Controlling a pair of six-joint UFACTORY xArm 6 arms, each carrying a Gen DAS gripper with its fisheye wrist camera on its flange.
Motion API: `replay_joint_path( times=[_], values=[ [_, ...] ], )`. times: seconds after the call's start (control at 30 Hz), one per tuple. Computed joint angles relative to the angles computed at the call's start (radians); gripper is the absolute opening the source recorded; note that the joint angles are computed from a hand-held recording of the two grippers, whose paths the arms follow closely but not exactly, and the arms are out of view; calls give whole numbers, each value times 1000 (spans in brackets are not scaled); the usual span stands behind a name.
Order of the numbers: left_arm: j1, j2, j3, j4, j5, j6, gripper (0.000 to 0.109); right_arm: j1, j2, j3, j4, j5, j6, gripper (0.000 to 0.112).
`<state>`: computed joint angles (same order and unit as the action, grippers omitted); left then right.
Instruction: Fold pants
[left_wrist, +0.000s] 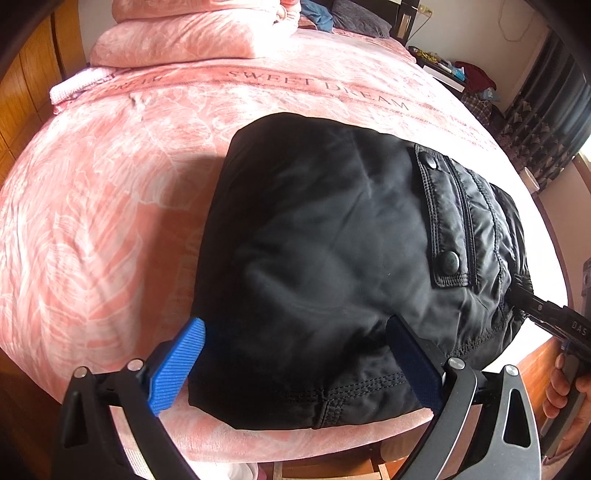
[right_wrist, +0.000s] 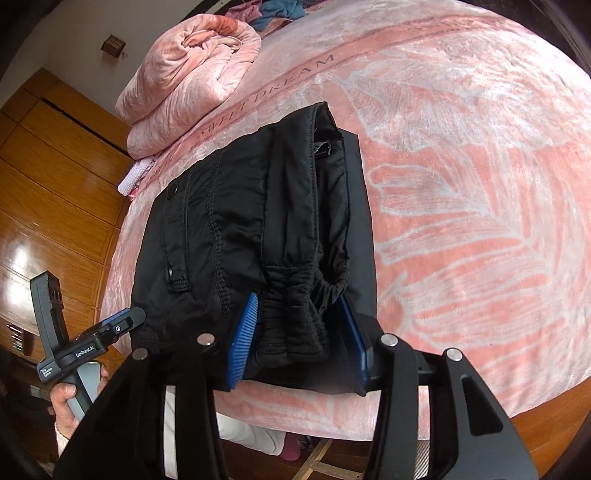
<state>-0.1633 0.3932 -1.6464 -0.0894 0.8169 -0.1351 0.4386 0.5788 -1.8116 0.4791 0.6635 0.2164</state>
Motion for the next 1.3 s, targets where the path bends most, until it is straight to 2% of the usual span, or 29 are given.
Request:
replay_joint_path(
  times=[0.27,0.3,0.33,0.47,0.6,0.77,0.87,1.0,1.07,1.2,1.3],
  values=[
    [-2,-65,93,-17,-32,7,99,26,-101,113,-47,-23,16,48],
    [-2,-68,100,-19,-34,7,99,26,-103,121,-39,-23,15,48],
    [0,-68,105,-22,-32,7,99,25,-106,129,-41,-27,23,41],
    [7,-71,120,-36,-47,-6,99,22,-102,132,-26,-29,37,37],
    [9,-64,113,-30,-43,-18,99,33,-107,117,-100,-15,70,37],
    [8,-67,125,-24,-58,-19,99,38,-131,144,-106,-34,69,36],
    [7,-57,122,-15,-67,-19,100,32,-93,112,-112,8,86,36],
    [4,-50,120,10,-75,-21,100,27,-86,139,-45,-18,70,37],
    [5,-57,126,0,-73,-17,99,30,-108,164,-60,-37,82,45],
    [8,-82,143,-17,-62,-24,99,35,-158,214,-105,-60,101,46],
    [5,-115,172,-20,-72,-22,99,42,-184,230,-87,-81,88,46]
  ],
)
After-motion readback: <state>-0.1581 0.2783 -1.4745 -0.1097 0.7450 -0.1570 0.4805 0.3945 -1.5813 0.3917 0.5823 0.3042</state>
